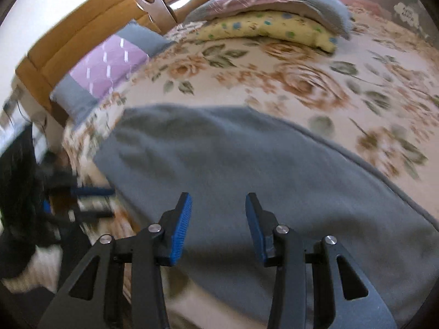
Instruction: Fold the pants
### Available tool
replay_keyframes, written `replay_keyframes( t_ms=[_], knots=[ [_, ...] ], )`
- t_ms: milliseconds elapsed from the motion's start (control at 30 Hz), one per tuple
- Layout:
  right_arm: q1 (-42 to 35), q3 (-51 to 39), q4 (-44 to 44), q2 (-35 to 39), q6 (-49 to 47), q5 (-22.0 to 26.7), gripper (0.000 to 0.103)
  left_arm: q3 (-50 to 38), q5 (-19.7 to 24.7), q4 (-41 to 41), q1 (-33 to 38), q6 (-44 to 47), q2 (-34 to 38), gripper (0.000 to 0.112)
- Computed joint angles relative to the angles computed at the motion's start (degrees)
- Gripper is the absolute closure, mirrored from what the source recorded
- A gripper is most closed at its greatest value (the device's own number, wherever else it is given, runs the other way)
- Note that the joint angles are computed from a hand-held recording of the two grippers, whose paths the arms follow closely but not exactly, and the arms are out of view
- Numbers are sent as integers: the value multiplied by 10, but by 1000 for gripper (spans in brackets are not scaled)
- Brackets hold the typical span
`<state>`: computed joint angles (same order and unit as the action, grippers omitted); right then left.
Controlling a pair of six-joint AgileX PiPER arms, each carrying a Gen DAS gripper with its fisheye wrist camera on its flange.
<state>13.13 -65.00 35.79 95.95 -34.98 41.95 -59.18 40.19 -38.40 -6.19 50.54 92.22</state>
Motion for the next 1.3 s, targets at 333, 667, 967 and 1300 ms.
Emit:
replay_keyframes(
  t_ms=[333,667,967,1300],
  knots=[
    [-67,145,-101,-76,-48,-54,61,-50,-6,119,-84,-43,62,76],
    [-77,188,-194,-61,-68,-119,61,-106,-4,227,-123,-81,134,69],
    [-130,217,-78,-117,-164,-110,99,-170,62,197,-76,-75,165,105],
    [-193,225,-41,-182,-214,-25,99,-122,92,185,-80,-24,101,106]
  ],
)
